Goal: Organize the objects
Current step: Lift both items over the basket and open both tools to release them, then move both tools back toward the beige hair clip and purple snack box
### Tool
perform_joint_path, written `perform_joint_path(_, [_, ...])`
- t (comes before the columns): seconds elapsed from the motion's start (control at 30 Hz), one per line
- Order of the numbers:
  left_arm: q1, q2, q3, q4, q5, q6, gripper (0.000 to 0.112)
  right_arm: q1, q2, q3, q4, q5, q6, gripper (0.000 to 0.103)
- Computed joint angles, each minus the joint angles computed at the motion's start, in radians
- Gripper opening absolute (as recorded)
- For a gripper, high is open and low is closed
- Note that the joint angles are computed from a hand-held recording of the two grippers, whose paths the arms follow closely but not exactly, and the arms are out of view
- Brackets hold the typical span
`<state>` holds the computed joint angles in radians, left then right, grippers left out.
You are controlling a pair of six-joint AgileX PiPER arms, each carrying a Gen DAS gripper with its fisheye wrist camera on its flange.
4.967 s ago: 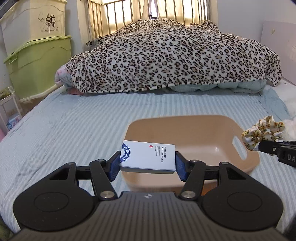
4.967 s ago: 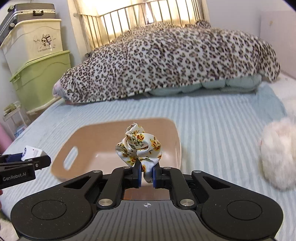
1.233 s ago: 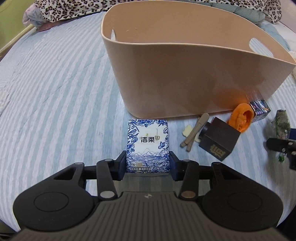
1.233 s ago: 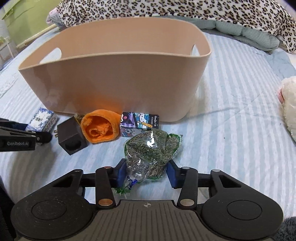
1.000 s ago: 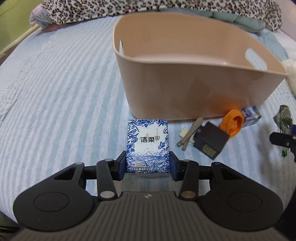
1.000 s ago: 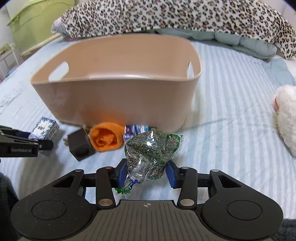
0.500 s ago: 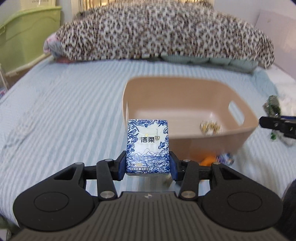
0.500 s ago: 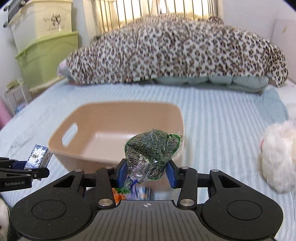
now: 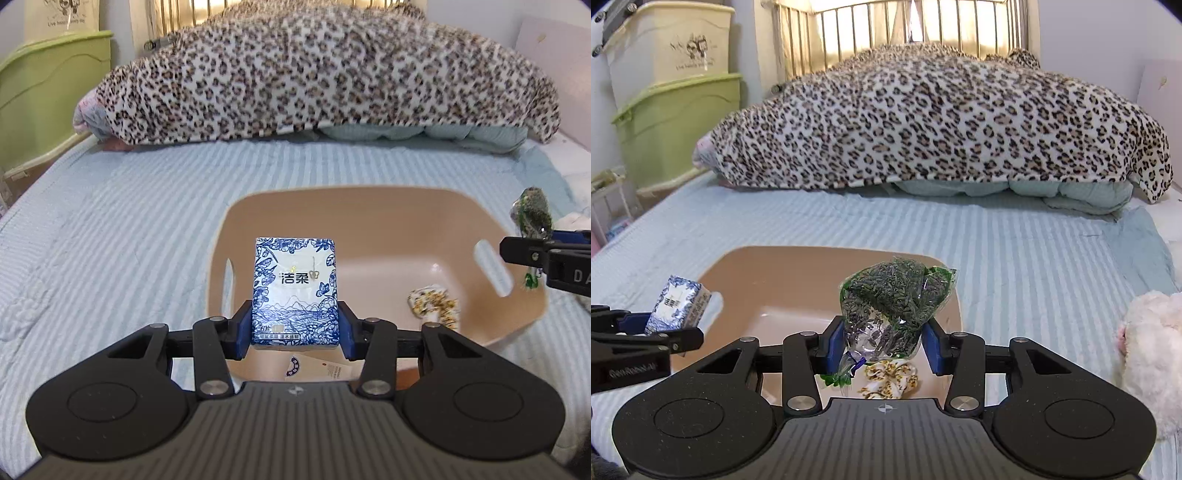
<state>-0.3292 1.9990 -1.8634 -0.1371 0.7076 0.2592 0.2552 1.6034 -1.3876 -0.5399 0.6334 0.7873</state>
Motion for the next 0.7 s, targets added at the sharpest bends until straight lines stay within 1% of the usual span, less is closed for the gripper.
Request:
perform_joint_path(0.1, [-0.015,0.077,-0.081,0.059,0.036,-0.057,0.047,-0.015,0.060,-0.039,0.030,0.006,-0.032,0.041])
perform_joint_path(0.2, [-0.024,0.135,-0.143,0.103,0.061,-0.075,0.047,-0.016,0.115,-0.077,0.041,0.029,-0.060,0.041])
perform_joint_path(0.27, [-0.035,0.147,-0.141,0.142,0.048,-0.082,0.047,-0.016,0.146,-0.097,0.050,0.044,-0.079,0.041])
perform_joint_path(0.37, [-0.043,0.144,-0.125,0.163,0.029,-0.067,0.047,-0.020,0.180,-0.116,0.081,0.058,-0.117,0.041])
perform_joint_path(0.43, [-0.041,0.142,-0.131,0.151,0.038,-0.057,0.048,-0.020,0.196,-0.125,0.095,0.068,-0.133,0.042])
perform_joint_path(0.47, [-0.034,0.144,-0.144,0.123,0.055,-0.040,0.048,-0.020,0.201,-0.129,0.100,0.073,-0.137,0.049])
perform_joint_path(0.5, [-0.028,0.146,-0.160,0.099,0.075,-0.030,0.048,-0.019,0.203,-0.130,0.102,0.078,-0.136,0.054])
perform_joint_path(0.53, [-0.025,0.142,-0.164,0.092,0.082,-0.029,0.049,-0.017,0.199,-0.127,0.101,0.079,-0.131,0.056])
perform_joint_path(0.57, [-0.027,0.133,-0.160,0.100,0.083,-0.035,0.055,-0.016,0.190,-0.121,0.104,0.076,-0.130,0.060])
perform_joint_path(0.6, [-0.030,0.119,-0.148,0.114,0.078,-0.043,0.064,-0.013,0.180,-0.115,0.102,0.075,-0.128,0.062])
perform_joint_path(0.67, [-0.029,0.082,-0.113,0.115,0.062,-0.043,0.073,-0.003,0.152,-0.095,0.081,0.071,-0.115,0.067])
perform_joint_path(0.7, [-0.024,0.064,-0.100,0.097,0.063,-0.027,0.073,0.003,0.135,-0.086,0.067,0.073,-0.107,0.069])
